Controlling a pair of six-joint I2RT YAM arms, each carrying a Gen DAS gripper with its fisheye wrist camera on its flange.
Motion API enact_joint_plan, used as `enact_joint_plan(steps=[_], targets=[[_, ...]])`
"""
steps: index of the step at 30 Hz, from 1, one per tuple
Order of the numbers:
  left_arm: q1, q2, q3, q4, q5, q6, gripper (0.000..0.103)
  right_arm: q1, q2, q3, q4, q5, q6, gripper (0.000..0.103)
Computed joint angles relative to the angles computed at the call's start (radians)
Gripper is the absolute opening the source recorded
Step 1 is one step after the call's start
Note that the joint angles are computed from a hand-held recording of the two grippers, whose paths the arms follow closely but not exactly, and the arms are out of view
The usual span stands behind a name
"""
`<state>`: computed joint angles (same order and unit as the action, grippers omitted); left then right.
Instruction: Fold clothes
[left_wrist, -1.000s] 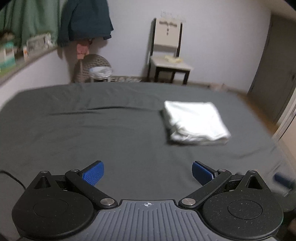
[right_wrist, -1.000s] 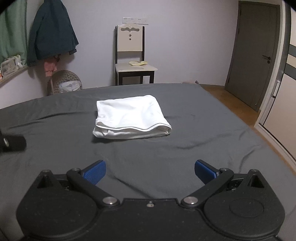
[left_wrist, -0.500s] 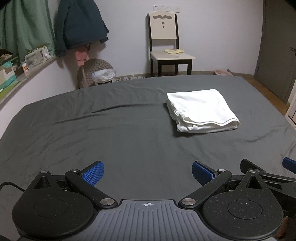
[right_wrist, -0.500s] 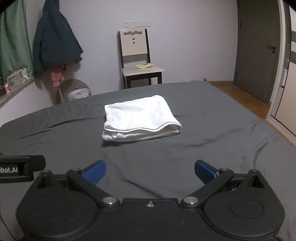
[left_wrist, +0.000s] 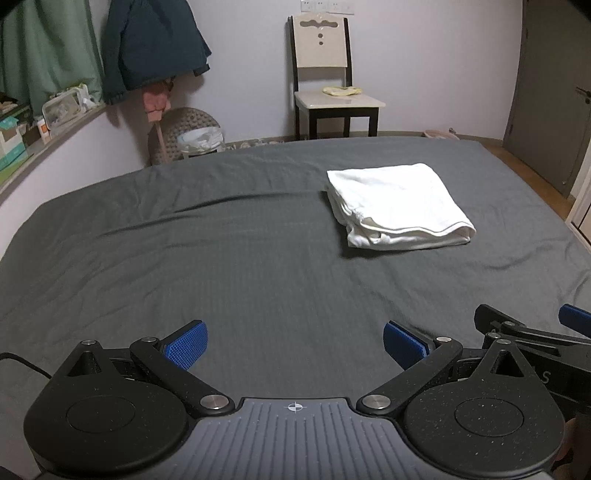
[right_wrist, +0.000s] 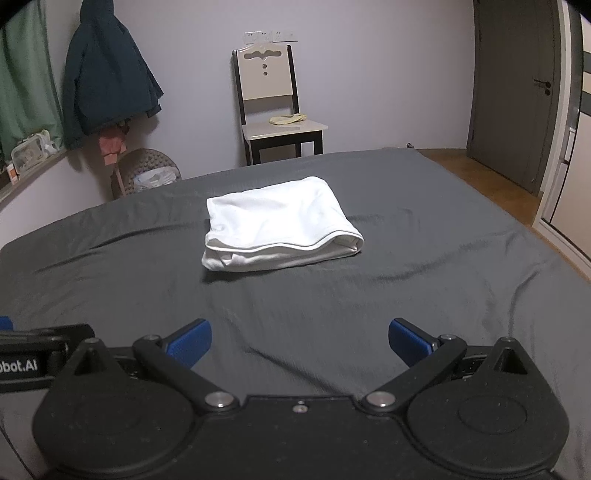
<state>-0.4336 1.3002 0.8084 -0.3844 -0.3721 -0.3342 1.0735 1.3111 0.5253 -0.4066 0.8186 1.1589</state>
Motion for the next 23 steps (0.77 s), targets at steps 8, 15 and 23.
enact_joint_plan(steps=[8,15,23], targets=[[0.014,-0.003,-0.012,0.007,0.012,0.009,0.102,0.005,0.027,0.017,-0.018,0.009,0.015,0.103],[0.030,-0.004,-0.020,0.018,0.034,0.012,0.102,0.004,0.039,0.024,-0.022,0.007,0.017,0.103],[0.025,-0.007,-0.031,0.033,0.026,0.023,0.102,0.001,0.047,0.027,-0.018,0.005,0.010,0.103]])
